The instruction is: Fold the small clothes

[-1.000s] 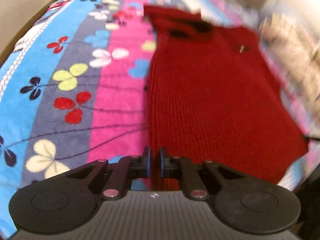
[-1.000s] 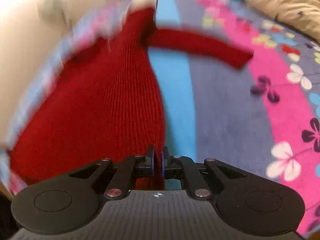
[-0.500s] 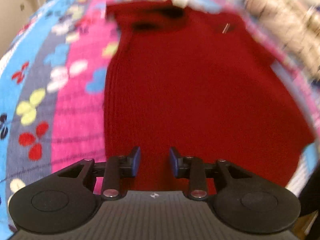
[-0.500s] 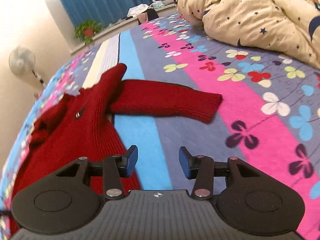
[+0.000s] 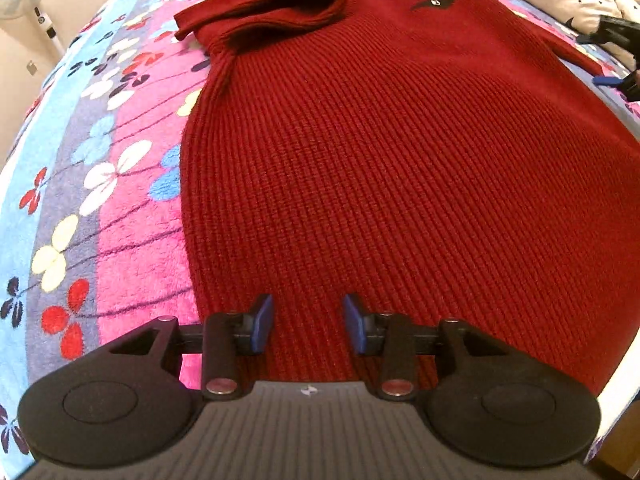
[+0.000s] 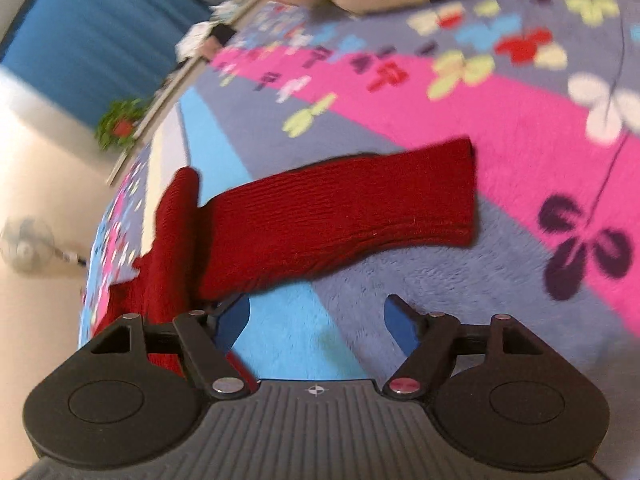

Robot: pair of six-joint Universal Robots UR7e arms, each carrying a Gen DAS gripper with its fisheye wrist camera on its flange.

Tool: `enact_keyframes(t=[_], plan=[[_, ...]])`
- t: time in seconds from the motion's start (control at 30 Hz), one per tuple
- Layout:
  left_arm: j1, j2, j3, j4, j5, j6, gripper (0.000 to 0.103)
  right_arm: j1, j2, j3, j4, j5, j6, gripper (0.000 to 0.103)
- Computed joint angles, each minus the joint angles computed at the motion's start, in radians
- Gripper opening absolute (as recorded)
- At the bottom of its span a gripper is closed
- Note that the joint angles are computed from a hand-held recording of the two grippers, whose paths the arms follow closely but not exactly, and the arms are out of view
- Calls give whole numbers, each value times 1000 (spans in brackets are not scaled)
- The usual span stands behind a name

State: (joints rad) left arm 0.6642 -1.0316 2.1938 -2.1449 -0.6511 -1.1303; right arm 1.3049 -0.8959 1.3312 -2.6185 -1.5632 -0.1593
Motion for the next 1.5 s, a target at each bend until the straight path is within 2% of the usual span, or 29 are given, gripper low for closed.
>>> enact_keyframes(t=[0.07, 0.13, 0.17, 0.2, 0.23, 0.27, 0.37, 0.5, 0.57, 0.6, 0.63, 0.67, 0.7, 0.77, 0.8, 0.87, 0.9, 0.93, 0.97, 1.03, 1.1, 1.17, 1.2, 1.27, 1.4, 1.5], plan=[[1, 5, -3, -1, 6, 3, 44, 4, 33, -27, -10, -14, 26, 79], [-2, 12, -6, 1, 12, 3, 45, 17, 62, -41, -64, -41, -8, 78], [-6, 14, -7, 4, 14, 1, 45, 26, 74, -47, -89, -59, -38, 64], [-6, 18, -6, -2, 16, 5, 45, 36, 87, -51, -122, -85, -80, 44], [-5, 18, -6, -9, 17, 11, 45, 44, 103, -63, -146, -116, -121, 17], [4, 15, -4, -24, 21, 27, 45, 46, 115, -74, -157, -130, -143, 14], [18, 11, 4, -57, 25, 51, 46, 30, 126, -110, -160, -78, -140, 11], [27, 15, 1, -66, 34, 68, 46, 12, 135, -168, -308, -43, -170, 11], [37, 15, 4, -83, 41, 88, 46, -4, 157, -233, -415, -85, -145, 10], [36, 15, 5, -83, 41, 88, 46, -12, 179, -282, -477, -142, -151, 10], [35, 15, 6, -85, 43, 90, 46, -25, 197, -332, -498, -180, -157, 10], [34, 15, 8, -87, 43, 93, 46, -47, 205, -371, -476, -176, -143, 10], [33, 15, 8, -88, 43, 95, 46, -59, 217, -402, -464, -213, -147, 0], [32, 15, 6, -84, 40, 92, 46, -62, 276, -487, -540, -368, -221, 0], [33, 15, 4, -82, 39, 89, 46, -71, 284, -506, -545, -403, -206, 0], [33, 15, 0, -73, 37, 80, 46, -95, 258, -510, -431, -394, -71, 5], [33, 15, -3, -68, 37, 75, 46, -108, 229, -489, -358, -358, 6, 5], [33, 14, -3, -68, 36, 75, 46, -118, 201, -457, -315, -305, 43, 5], [35, 11, -1, -71, 36, 76, 47, -121, 176, -423, -288, -259, 41, 5], [35, 6, 0, -69, 35, 69, 47, -111, 127, -340, -270, -185, -32, 6], [30, 0, 2, -60, 36, 54, 48, -101, 71, -239, -262, -104, -123, 20], [22, -5, 3, -43, 40, 35, 48, -92, 23, -168, -209, -33, -215, 43], [17, -11, 6, -37, 42, 25, 48, -87, -4, -126, -171, -2, -272, 45], [8, -27, 17, -37, 39, -1, 52, -72, -49, -69, -77, 16, -379, 47], [-25, -78, 53, -25, 47, -93, 55, -56, -143, 51, 136, 25, -538, 51], [-48, -134, 90, -5, 52, -199, 58, -42, -207, 139, 240, -3, -643, 66]])
